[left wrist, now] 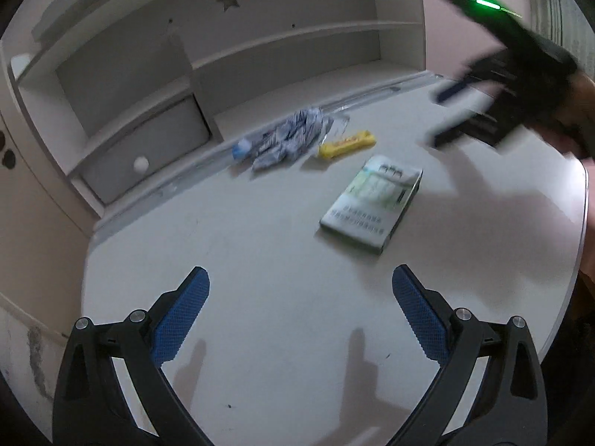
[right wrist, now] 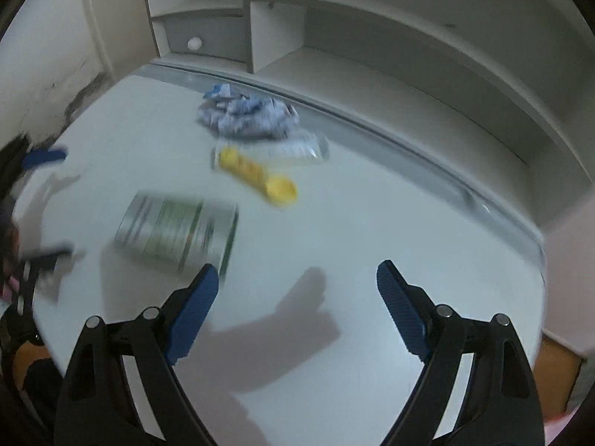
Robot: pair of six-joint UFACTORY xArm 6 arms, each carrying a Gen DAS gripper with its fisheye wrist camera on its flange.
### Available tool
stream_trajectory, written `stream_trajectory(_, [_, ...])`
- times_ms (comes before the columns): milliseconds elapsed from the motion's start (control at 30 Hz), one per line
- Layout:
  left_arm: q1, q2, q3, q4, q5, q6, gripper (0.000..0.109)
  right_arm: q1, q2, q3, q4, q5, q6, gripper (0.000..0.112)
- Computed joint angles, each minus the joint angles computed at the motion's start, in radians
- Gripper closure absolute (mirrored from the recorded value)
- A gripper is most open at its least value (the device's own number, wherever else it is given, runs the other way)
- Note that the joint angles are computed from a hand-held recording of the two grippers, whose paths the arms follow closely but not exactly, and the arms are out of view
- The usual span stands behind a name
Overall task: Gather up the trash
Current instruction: 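Move both grippers back to the desk toward the cigarette pack and yellow tube, then grasp the yellow tube with the right gripper while the left grasps the cigarette pack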
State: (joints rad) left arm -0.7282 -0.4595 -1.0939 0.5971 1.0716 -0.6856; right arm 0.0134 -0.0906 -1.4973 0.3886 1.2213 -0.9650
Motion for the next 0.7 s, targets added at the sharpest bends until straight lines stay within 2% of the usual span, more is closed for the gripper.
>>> stream_trajectory(100, [0.035,-0.005,0.02,-0.044,-0.029,0.027,0.013,0.069,0.121,-0.116,-0.065,0.009,0.009,0.031])
stream_trajectory(167, [0.055,0.01,0.016,-0.077,-0.056,0.055,0.013,0.098,0.188,-0.184,-0.096,0.044,0.015,0.037])
stream_trajectory(200, [0.05,0.013,0.018,-0.08,-0.061,0.052,0.013,0.103,0.212,-0.212,-0.082,0.063,0.011,0.037])
stream_trajectory(300, [0.072,0.039,0.004,-0.097,-0.084,0.085,0.013,0.106,0.256,-0.278,-0.05,0.126,-0.009,0.046])
stream_trajectory(367, [0.093,0.06,-0.003,-0.115,-0.104,0.111,0.013,0.11,0.258,-0.289,-0.033,0.148,-0.027,0.068])
stream_trajectory(400, [0.103,0.076,-0.014,-0.127,-0.111,0.122,0.013,0.111,0.256,-0.292,-0.029,0.159,-0.032,0.076])
stream_trajectory(433, [0.112,0.091,-0.024,-0.14,-0.119,0.132,0.013,0.112,0.251,-0.289,-0.028,0.17,-0.039,0.091])
stream_trajectory(467, [0.12,0.104,-0.034,-0.157,-0.126,0.144,0.013,0.114,0.241,-0.28,-0.029,0.178,-0.045,0.099])
stream_trajectory(600, [0.127,0.167,-0.099,-0.246,-0.148,0.216,0.013,0.1,0.17,-0.204,-0.033,0.173,-0.053,0.099])
stream_trajectory(700, [0.139,0.234,-0.166,-0.366,-0.153,0.322,0.013,0.066,0.113,-0.164,-0.041,0.175,-0.03,0.099])
